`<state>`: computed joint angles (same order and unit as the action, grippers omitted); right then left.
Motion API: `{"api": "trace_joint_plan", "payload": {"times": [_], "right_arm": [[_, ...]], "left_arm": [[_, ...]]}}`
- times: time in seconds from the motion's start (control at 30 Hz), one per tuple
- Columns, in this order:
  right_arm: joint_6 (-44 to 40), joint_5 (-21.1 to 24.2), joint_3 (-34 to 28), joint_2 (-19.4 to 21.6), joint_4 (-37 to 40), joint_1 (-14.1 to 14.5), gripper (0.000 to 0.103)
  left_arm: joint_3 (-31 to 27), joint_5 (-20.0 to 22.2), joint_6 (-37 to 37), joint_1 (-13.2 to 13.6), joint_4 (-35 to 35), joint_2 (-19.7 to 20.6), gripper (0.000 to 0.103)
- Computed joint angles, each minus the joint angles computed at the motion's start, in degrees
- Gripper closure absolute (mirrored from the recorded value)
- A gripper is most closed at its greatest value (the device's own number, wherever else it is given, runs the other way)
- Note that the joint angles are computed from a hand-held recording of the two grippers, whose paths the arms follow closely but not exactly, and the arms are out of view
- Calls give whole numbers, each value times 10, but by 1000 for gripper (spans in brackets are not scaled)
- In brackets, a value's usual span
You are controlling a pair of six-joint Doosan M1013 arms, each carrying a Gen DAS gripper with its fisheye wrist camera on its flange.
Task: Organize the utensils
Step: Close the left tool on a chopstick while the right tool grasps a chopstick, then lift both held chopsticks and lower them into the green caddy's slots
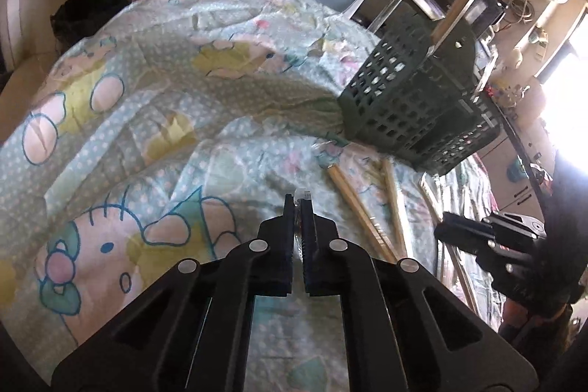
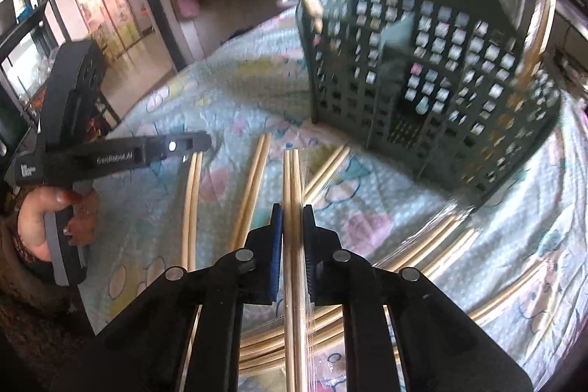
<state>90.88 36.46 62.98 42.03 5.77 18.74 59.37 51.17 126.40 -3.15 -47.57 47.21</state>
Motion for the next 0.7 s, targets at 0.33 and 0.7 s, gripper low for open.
{"api": "trace_joint_plan", "payload": {"times": [0.33, 0.7], "right_arm": [[83, -116, 57, -50, -79, 2, 92], [404, -200, 92, -82, -414, 15, 93]], "left_arm": [[30, -20, 92, 3, -89, -39, 102], [28, -8, 168, -8, -144, -60, 103]]}}
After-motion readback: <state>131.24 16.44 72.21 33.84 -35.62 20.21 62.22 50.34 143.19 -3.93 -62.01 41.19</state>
